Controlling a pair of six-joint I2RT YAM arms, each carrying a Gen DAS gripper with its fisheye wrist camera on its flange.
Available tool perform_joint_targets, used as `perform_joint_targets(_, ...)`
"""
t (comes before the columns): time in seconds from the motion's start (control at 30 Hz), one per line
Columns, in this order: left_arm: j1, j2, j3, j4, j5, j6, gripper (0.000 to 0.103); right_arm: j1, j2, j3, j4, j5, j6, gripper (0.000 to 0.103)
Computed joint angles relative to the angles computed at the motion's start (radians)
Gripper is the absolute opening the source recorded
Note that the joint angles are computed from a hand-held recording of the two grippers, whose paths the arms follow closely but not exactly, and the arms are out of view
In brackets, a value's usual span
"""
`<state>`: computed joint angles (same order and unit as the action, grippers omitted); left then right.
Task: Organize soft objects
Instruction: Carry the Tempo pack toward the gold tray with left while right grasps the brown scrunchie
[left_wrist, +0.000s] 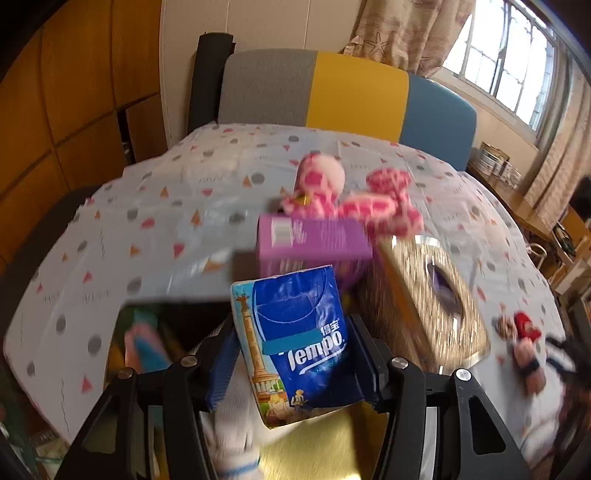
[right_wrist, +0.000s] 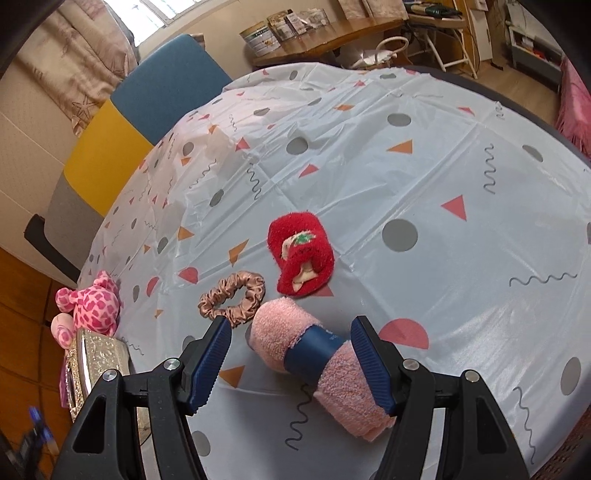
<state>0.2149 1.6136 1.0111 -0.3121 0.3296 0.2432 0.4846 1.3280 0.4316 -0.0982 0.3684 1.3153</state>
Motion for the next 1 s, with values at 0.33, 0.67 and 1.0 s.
perform_joint_targets(0.33,0.245,-0.168,-0.307,0.034,0.170,0.224,0.057,0.026,0.235,0.227,0.007,-0.046,-0.324,0.068)
perform_joint_targets(0.67,0.381,-0.175,-0.347,-0.029,0.236,0.337,0.057,-0.094,0.609,0.581,-0.196,-0.129,-0.441,0.068)
perform_joint_targets(1.0,0.482,-0.134,-0.364,-0.106,0.265,0.476,0.057,-0.079,0.700,0.692,-0.286,-0.052,-0.535,0.020)
